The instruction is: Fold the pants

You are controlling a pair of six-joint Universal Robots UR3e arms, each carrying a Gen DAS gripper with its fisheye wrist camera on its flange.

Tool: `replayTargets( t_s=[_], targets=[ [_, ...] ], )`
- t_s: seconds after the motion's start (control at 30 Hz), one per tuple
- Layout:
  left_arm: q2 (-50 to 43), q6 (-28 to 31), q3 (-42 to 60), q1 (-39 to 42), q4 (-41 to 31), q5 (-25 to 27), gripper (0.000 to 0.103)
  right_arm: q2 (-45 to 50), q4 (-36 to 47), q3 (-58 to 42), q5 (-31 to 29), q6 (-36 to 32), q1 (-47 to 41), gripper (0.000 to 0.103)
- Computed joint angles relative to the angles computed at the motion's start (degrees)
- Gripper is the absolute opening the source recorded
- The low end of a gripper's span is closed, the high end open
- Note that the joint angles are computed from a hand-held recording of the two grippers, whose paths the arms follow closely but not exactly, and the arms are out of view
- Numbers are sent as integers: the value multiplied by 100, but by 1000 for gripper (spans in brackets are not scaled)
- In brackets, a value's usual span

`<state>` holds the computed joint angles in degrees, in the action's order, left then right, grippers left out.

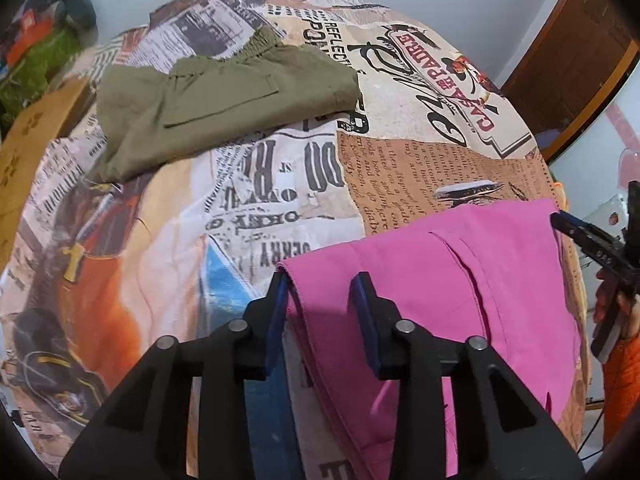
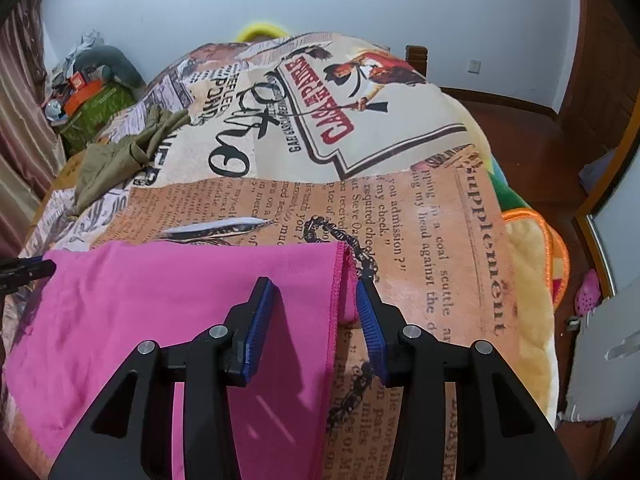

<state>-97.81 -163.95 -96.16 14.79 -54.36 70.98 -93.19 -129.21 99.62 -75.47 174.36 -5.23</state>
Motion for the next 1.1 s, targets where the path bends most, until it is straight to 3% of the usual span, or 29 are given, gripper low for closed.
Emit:
replayTargets(
  t_s=[0.2,0.3,0.4,0.47,0.57,0.67,0.9,1.1],
  targets=[
    [-9,-8,-43,19,52,-87,27,250,-93,-76,-11,10,43,39],
    [-34,-23,-41,-47,109,-20,13,317,-215,-40,-28,-13,97,39],
    [4,-65,-133,-160,338,160,8,342,-335,36,-44,-118,140,38],
    [45,-71,-198,-227,479,276,6,275,-400,164,180,-221,61,21],
    [127,-71,-321,-393,806,567,5,313,-557,208,-17,-216,178,9],
    [301,-45,-496,-418,1104,653,4,253,-707,326,-67,-250,208,5],
    [597,73,-569,-163,1104,478,4,-83,-895,708,-137,-338,164,2],
    [310,-67,-488,-305,1338,1105,4,-20,-902,744,-602,-408,397,1]
  ],
)
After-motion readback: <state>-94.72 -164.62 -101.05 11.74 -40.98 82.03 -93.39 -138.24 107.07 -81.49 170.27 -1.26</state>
